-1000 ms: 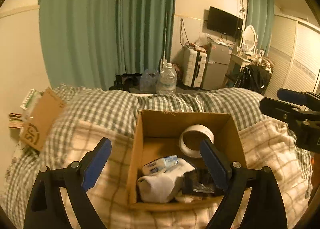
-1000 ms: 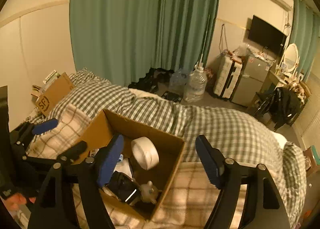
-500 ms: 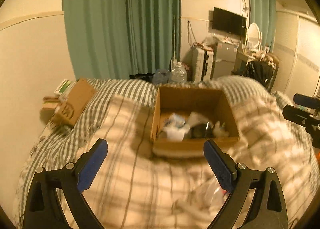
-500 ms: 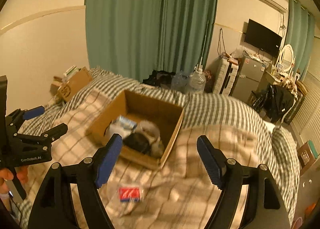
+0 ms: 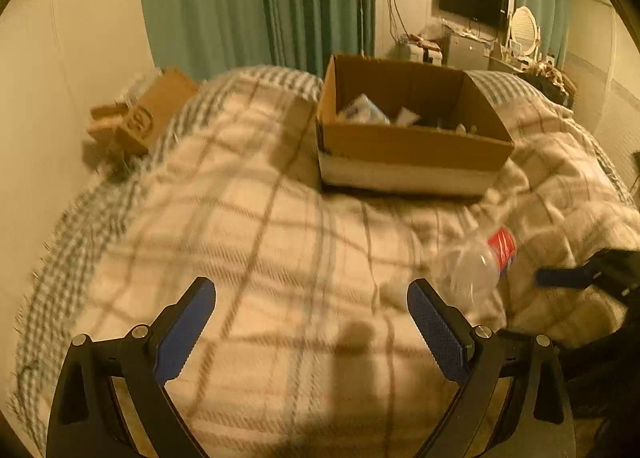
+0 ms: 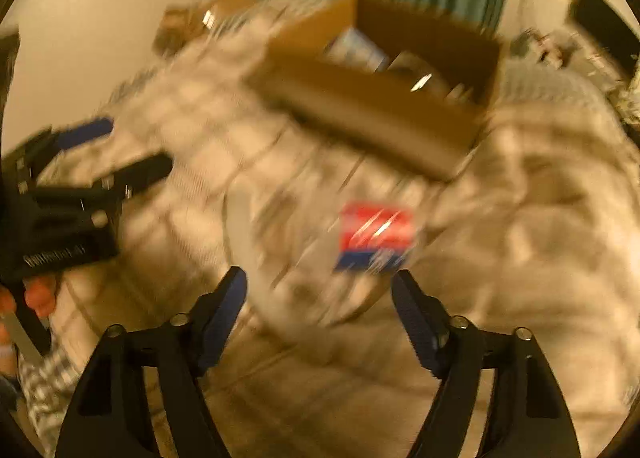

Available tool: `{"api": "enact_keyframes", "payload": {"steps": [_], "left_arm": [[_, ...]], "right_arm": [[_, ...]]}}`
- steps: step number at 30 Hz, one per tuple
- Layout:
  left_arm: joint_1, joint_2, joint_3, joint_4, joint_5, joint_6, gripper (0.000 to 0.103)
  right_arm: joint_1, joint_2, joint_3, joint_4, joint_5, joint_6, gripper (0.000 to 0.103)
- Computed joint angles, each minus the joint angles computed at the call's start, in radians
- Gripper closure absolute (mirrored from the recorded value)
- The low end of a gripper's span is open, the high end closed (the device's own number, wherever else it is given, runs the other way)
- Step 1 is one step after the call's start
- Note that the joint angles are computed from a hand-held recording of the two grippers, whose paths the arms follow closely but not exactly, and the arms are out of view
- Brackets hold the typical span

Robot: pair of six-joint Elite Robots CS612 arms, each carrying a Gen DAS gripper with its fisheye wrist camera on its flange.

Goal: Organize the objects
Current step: 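Grasp the white plastic tube with the right gripper and lift it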

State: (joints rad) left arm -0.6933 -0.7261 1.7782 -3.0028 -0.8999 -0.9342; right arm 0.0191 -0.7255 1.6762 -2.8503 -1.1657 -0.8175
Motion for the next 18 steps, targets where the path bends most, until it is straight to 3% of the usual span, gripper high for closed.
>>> {"api": "enact_keyframes", "payload": {"steps": [4,7,12,16,18], "left_arm": [[0.000,0.002,0.010,-0.027,-0.014,-0.007,0.004],[-0.002,0.002,0.016,-0.045,-0.015,-0.008,0.004],[-0.002,-0.001,0.021,-0.048,-0.012,-0.016,0.004],[-0.003,-0.003,0.019,-0.035,-0.008,-0.024,0.004],[-0.002,-0.003,0.017,-0.028,-0.009,-0.026,0.004]], "right_arm": [[0.029,0.019,-0.008,0.038,-0.088,-0.072,0.048],[0.037,0.023,-0.014,0.059,-0.111,-0.096,0.055],[0.040,0.020,-0.008,0.063,-0.106,-0.122,0.059],[0.034,0.015,-0.009,0.091,-0.042,-0.137,0.059],[0.046,0.023,-0.016,0.092,-0.083,-0.145,0.065]]}}
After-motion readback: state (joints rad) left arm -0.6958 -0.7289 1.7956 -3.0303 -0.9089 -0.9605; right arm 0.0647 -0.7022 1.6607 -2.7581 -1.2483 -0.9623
